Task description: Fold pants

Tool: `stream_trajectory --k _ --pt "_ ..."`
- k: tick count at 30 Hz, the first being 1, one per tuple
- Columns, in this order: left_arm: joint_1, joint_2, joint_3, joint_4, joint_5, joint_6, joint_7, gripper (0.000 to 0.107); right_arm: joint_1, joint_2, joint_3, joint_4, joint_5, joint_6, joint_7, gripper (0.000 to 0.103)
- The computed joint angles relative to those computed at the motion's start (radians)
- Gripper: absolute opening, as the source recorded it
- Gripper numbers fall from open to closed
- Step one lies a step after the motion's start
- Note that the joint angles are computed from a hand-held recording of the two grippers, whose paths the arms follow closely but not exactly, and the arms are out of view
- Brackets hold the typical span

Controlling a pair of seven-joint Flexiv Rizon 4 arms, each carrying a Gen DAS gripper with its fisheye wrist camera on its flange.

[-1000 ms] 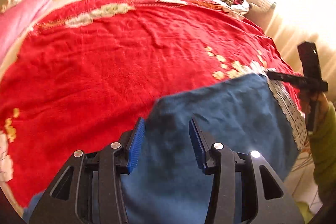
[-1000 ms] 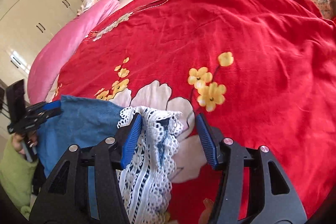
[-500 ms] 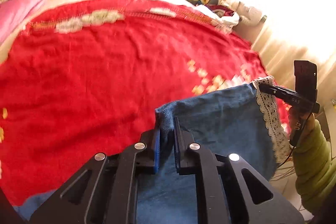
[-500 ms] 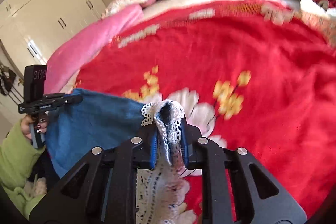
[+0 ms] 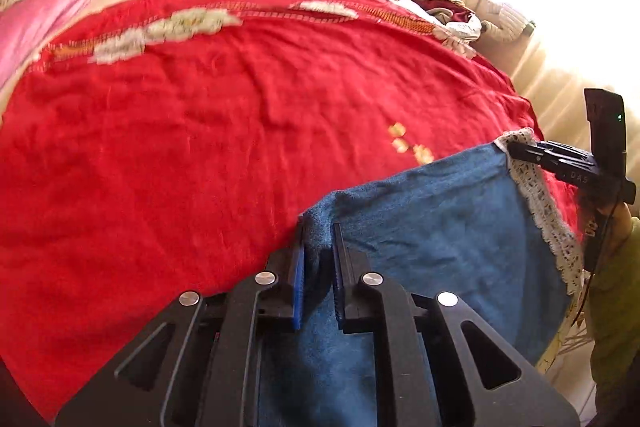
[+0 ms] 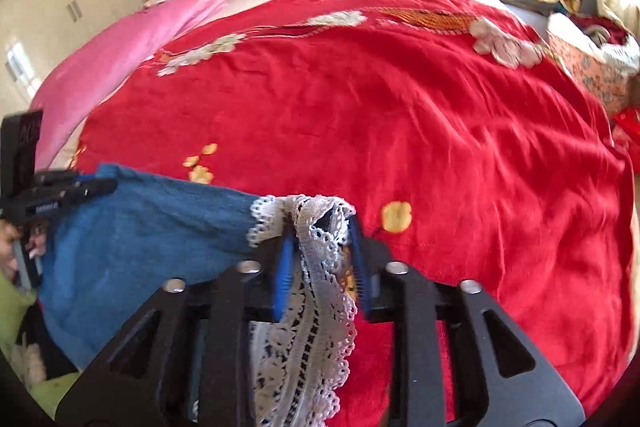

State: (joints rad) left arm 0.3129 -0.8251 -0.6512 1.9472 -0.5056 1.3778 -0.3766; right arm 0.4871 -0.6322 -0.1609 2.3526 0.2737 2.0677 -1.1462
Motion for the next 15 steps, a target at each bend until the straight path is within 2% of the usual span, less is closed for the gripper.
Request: stream_trajectory --k 2,4,5,7,8,10,12,14,15 --pt "0.022 -0.005 -0.018 0.012 -0.002 0.006 0.013 0.015 -0.041 0.004 0.046 0.025 0.014 0.069 0.025 0.034" --pt "0.084 -0.004 -0.076 0.041 -0.011 0.013 0.033 0.015 -0.032 0.022 0.059 0.064 0.058 0.140 0.031 0.037" --pt "0.111 -0.001 -0.101 0.056 -0.014 0.016 0.038 0.016 -0.024 0.033 0.080 0.105 0.096 0.216 0.036 0.039" --pt "0.187 0.001 -0.171 0.108 -0.002 0.074 0.060 0.016 -0.004 0.047 0.114 0.154 0.154 0.298 0.042 0.042" --pt "0.235 -0.003 -0.213 0.139 0.012 0.105 0.070 0.019 0.018 0.045 0.150 0.195 0.203 0.369 0.056 0.043" --pt "0.323 -0.012 -0.285 0.203 0.047 0.182 0.074 0.029 0.052 0.031 0.206 0.238 0.266 0.443 0.088 0.044" --pt "0.420 -0.021 -0.350 0.275 0.099 0.271 0.075 0.038 0.087 0.006 0.250 0.265 0.312 0.491 0.123 0.044" --pt "0.526 -0.040 -0.408 0.347 0.165 0.358 0.072 0.043 0.112 -0.045 0.306 0.284 0.342 0.555 0.179 0.044" --pt "0.561 -0.043 -0.421 0.366 0.186 0.374 0.062 0.048 0.118 -0.060 0.315 0.286 0.343 0.568 0.197 0.044"
